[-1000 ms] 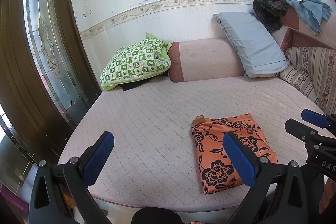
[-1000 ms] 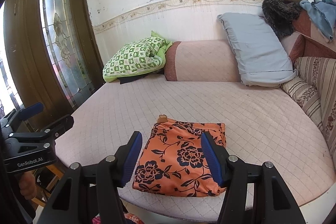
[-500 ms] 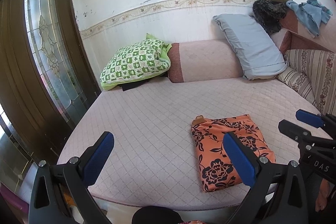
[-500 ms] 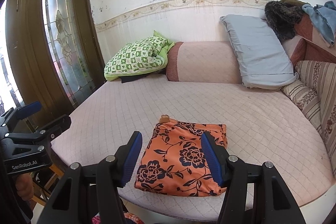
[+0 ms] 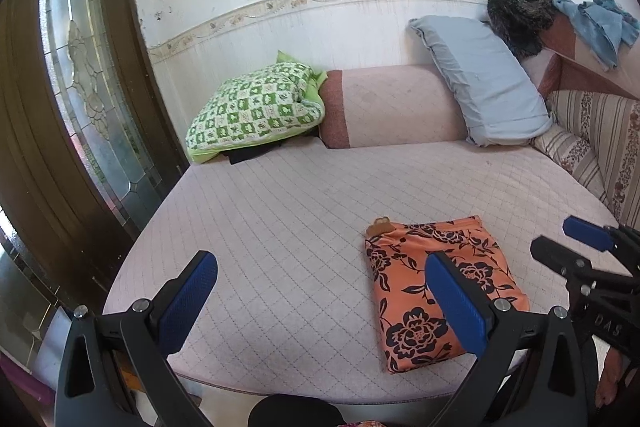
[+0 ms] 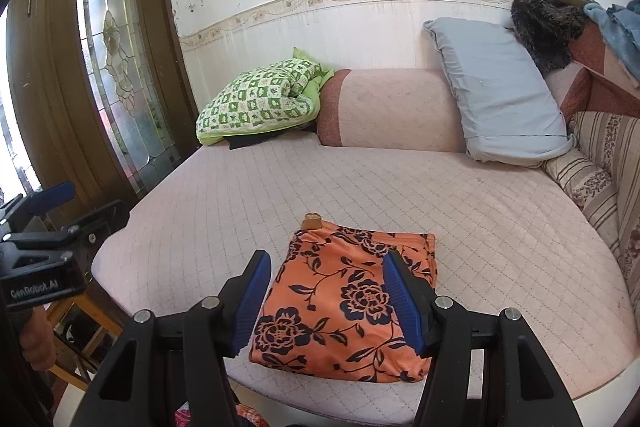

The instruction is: Fold small clothes

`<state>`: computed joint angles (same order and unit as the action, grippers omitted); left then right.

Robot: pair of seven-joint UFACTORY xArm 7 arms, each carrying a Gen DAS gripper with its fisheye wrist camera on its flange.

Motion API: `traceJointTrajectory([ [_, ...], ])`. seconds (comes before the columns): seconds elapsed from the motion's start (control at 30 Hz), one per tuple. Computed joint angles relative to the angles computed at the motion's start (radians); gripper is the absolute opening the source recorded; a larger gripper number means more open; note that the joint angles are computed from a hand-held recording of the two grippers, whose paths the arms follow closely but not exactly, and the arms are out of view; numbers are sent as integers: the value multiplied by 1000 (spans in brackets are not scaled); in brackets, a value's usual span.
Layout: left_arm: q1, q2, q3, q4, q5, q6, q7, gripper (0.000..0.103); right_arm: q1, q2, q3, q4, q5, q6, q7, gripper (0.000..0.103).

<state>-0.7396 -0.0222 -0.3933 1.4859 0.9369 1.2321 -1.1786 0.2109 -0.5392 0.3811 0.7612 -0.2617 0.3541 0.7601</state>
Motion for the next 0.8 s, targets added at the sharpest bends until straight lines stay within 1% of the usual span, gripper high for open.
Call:
traceJointTrajectory([
  [0.07, 1, 11, 4, 9, -2, 2, 4, 103, 13, 18, -22, 5, 18, -15, -10, 62],
  [0.13, 2, 18, 10, 15, -8, -4, 3, 103, 14, 32, -27, 13, 24, -17, -15, 62],
  [0.33, 4, 33, 28, 16, -40, -32, 16, 103, 0, 51, -16, 26, 2, -17, -17, 62],
  [0.53, 8, 43, 43, 14, -72, -63, 45, 103, 8, 82, -26, 38, 5, -20, -21, 62],
  [0.8, 19, 50, 58, 8, -115, -91, 57, 103, 14, 114, -26, 53, -11, -14, -18, 62],
])
